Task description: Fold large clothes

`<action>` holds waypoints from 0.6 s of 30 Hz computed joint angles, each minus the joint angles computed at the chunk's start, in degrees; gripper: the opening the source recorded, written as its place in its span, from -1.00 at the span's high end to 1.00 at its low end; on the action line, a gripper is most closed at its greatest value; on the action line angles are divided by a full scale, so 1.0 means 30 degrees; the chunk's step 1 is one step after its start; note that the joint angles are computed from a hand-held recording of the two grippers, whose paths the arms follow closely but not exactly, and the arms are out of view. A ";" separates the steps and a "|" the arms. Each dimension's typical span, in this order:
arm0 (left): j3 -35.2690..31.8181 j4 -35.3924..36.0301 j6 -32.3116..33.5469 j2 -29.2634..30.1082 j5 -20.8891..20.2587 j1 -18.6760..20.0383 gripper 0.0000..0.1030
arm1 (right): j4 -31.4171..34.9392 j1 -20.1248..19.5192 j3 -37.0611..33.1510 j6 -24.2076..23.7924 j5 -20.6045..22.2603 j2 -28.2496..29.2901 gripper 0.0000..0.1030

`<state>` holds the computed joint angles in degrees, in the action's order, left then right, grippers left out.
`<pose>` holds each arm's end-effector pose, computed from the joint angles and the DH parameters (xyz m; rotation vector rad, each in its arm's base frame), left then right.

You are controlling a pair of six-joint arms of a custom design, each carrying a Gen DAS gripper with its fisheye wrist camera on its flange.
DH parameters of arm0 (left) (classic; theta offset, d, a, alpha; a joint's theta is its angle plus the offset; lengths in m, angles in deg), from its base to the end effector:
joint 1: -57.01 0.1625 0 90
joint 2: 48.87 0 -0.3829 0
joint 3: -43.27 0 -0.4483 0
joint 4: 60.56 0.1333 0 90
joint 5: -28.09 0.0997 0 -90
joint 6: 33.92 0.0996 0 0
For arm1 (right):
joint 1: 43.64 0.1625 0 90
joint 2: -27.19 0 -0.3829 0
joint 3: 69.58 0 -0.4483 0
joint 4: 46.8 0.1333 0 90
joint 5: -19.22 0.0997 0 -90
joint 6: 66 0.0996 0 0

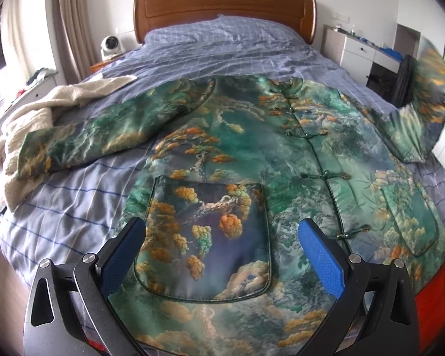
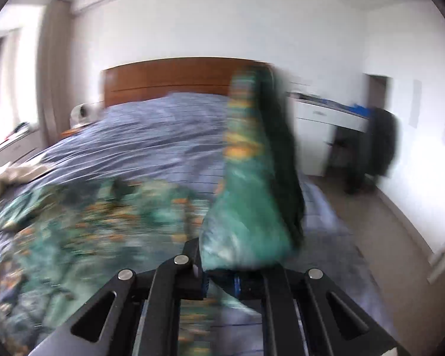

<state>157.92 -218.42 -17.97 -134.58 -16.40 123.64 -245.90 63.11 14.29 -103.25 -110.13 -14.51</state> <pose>-0.0276 -0.5789 0.3357 0.4447 2.2396 -0.8577 0.2770 -0.6770 0.1778 0.4908 -2.0131 1.1834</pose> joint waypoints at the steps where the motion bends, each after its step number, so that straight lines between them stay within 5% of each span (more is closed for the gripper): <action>1: 0.0016 -0.0070 0.0053 -0.0004 0.0052 0.0022 -0.99 | 0.0570 0.0123 -0.0153 0.0084 0.0320 0.0284 0.80; 10: -0.0693 0.1607 -0.1400 0.0019 -0.1105 0.0855 -0.99 | 0.6469 0.0334 -0.0849 0.2145 0.1752 0.3179 0.70; 14: -0.1889 0.3143 -0.1994 0.0581 -0.4483 0.1268 -0.99 | 0.9049 -0.0169 0.0457 0.4667 0.3300 0.2395 -0.11; 18: -0.4181 0.5014 -0.2297 0.2568 -0.8345 0.1631 -0.98 | 0.6934 -0.0150 0.3502 0.5277 0.4497 0.0552 -0.30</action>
<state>145.37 -203.38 -24.86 -126.87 -41.43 128.53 -225.09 62.66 24.79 -87.42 -96.64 -12.85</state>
